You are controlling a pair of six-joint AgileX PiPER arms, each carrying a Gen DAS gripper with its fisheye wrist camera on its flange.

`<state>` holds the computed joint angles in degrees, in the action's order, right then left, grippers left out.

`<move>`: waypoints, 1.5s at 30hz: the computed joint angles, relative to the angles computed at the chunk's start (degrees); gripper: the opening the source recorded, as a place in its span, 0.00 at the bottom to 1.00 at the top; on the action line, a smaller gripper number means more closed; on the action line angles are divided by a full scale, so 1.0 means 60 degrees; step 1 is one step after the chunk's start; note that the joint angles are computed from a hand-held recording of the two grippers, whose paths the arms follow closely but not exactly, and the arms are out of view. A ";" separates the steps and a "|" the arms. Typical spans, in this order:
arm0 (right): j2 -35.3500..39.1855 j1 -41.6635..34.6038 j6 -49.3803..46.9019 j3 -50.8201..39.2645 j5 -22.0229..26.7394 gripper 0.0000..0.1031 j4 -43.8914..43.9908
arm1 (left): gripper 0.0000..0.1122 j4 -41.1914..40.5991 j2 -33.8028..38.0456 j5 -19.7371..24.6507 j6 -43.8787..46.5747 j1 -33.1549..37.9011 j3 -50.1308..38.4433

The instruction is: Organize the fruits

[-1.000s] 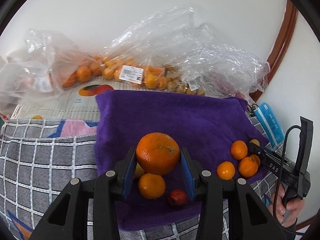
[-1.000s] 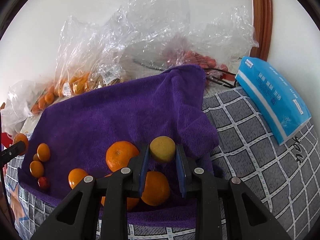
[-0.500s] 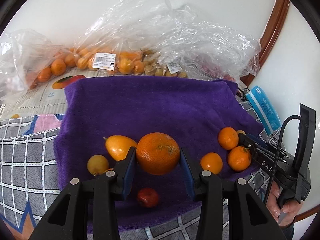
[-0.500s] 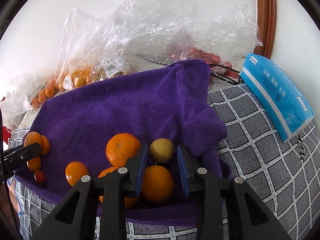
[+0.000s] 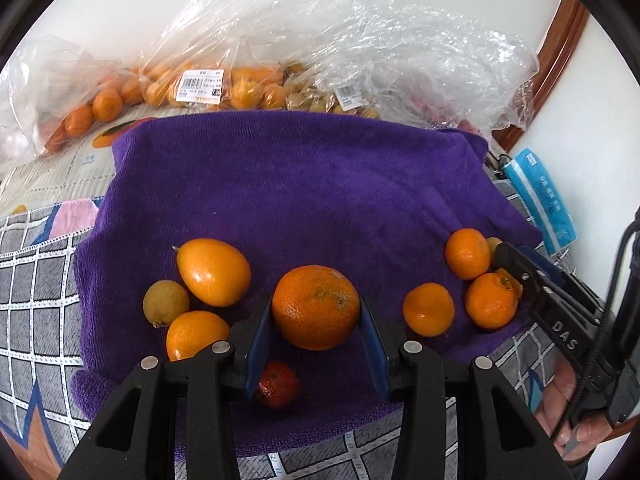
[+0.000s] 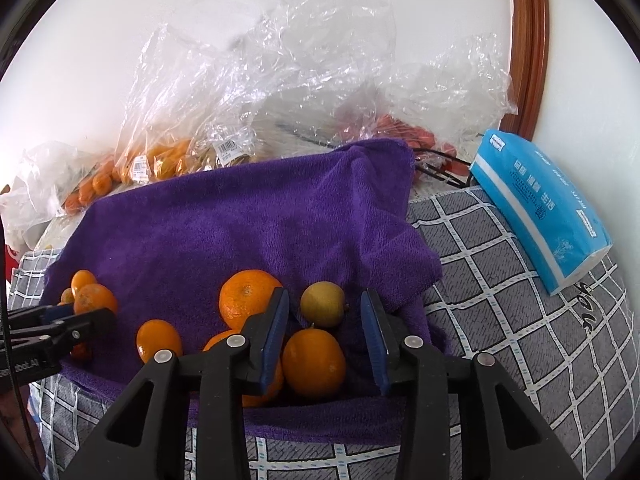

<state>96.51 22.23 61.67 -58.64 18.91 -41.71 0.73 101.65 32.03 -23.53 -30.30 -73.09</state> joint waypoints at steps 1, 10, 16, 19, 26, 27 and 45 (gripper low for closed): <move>-0.0014 0.0004 -0.0012 0.0009 -0.0005 0.39 0.0030 | 0.36 -0.0055 0.0043 0.0086 0.0012 0.0005 -0.0040; -0.0165 0.0278 -0.0268 0.0031 0.0148 0.42 0.0331 | 0.42 0.0418 -0.0083 0.0264 -0.0724 -0.0120 -0.0071; -0.0508 0.0527 -0.0282 0.0077 0.0526 0.44 0.0387 | 0.52 0.0647 -0.0670 0.0052 -0.1109 -0.0194 0.0324; -0.0682 0.0658 -0.0632 0.0093 0.0784 0.44 0.0809 | 0.56 0.0684 -0.1078 0.0074 -0.1193 -0.0224 0.0599; -0.1398 0.1338 -0.0489 0.0158 0.1896 0.44 0.1059 | 0.65 0.2479 -0.2577 0.0421 -0.3183 -0.0634 0.1583; -0.1566 0.1521 -0.0375 0.0151 0.2190 0.45 0.1046 | 0.65 0.2955 -0.2934 0.0524 -0.3685 -0.0767 0.1817; -0.4422 0.7171 0.3615 0.0195 0.8332 0.88 -0.1475 | 0.79 0.7565 -0.7191 0.4443 -0.9196 -0.5755 0.3726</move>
